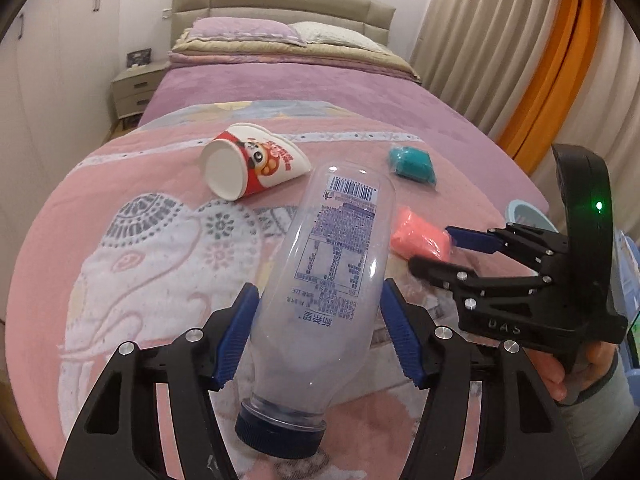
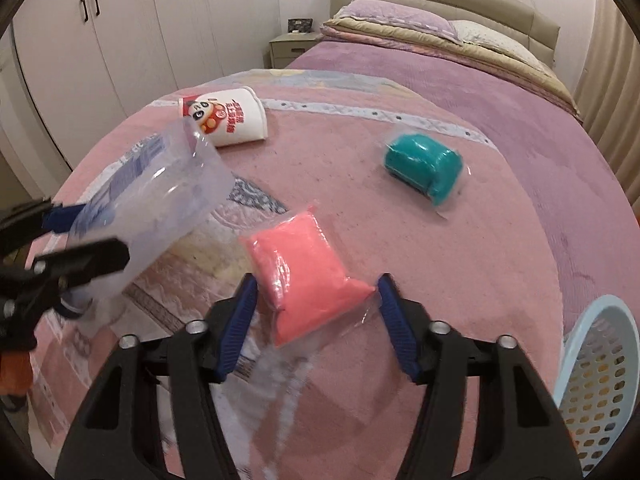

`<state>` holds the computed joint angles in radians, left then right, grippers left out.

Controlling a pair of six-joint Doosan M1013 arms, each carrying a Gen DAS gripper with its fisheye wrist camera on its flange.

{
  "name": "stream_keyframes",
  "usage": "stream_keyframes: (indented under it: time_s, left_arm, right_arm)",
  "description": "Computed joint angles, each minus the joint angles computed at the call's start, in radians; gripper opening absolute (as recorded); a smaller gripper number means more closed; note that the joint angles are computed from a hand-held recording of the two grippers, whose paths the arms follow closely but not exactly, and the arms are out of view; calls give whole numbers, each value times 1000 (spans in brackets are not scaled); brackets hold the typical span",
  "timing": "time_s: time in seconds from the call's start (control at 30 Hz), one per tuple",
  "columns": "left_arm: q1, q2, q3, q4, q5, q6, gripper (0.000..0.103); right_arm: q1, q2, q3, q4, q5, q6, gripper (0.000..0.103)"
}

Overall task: Collect trash
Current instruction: 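Grasp the clear plastic bottle with the left tool while the right tool grasps the pink bag, then carry the bottle and pink bag over the basket and release both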

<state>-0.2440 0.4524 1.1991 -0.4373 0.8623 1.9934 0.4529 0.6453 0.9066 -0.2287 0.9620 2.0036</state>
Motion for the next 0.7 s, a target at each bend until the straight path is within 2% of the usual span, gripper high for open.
stream_keyframes:
  time_s: [0.07,0.17,0.37,0.57,0.7]
  left_arm:
    - [-6,-7,11,20,-17,-9,61]
    - [-4,-15,19,-16,-19,11,61]
    - [-18,-51,49,-80,-57,85,61]
    - [-42,-54,28,-186,-12,173,61]
    - [-87,-51,6,-199,-11,219,61]
  right_arm:
    - [4,-6,12,-15,-16,2,49]
    - [4,-34,56,-5,-69,19,47]
    - [9,-113,168,-50,-143,158,47]
    - [19,-220,294,-199,-186,353,47]
    - [24,-299,381,-355,-183,543,47]
